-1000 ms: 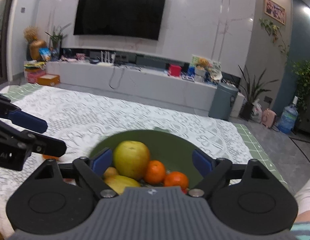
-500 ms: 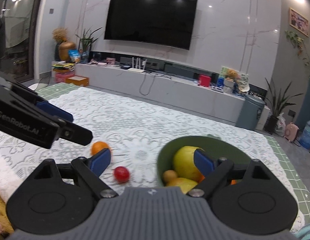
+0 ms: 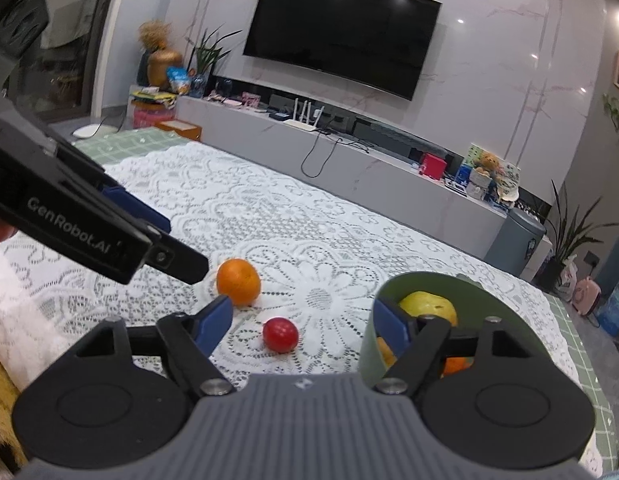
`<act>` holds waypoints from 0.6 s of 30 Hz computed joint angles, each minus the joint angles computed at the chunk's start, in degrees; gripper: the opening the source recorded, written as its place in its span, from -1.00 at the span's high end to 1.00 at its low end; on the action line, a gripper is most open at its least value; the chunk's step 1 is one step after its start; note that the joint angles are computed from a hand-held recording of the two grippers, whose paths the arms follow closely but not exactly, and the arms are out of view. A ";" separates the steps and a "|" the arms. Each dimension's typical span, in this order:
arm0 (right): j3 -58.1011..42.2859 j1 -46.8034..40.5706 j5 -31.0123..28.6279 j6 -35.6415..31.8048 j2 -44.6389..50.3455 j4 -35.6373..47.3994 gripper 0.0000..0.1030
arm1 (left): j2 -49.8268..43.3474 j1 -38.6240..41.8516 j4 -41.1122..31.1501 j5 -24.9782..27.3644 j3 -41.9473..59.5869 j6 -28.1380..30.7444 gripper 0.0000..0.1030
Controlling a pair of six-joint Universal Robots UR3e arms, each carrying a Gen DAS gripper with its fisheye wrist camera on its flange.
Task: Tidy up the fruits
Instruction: 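Move both tools back toward the loose orange and red tomato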
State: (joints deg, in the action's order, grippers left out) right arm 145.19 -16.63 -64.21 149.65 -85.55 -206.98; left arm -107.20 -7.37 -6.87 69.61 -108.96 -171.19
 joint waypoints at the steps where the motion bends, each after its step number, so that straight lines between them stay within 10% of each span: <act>1: -0.39 0.80 -0.72 -0.62 0.79 -0.23 -0.32 | -0.30 0.32 -0.01 -0.43 -0.12 0.19 -0.23; 18: -15.25 13.75 -15.46 -3.14 16.15 4.69 0.36 | -11.42 0.46 5.31 0.84 5.24 -0.48 -0.23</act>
State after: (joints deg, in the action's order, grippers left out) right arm 129.94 -2.87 -79.67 146.51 -69.40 -202.30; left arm -118.62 -6.91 -1.56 70.45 -103.72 -171.67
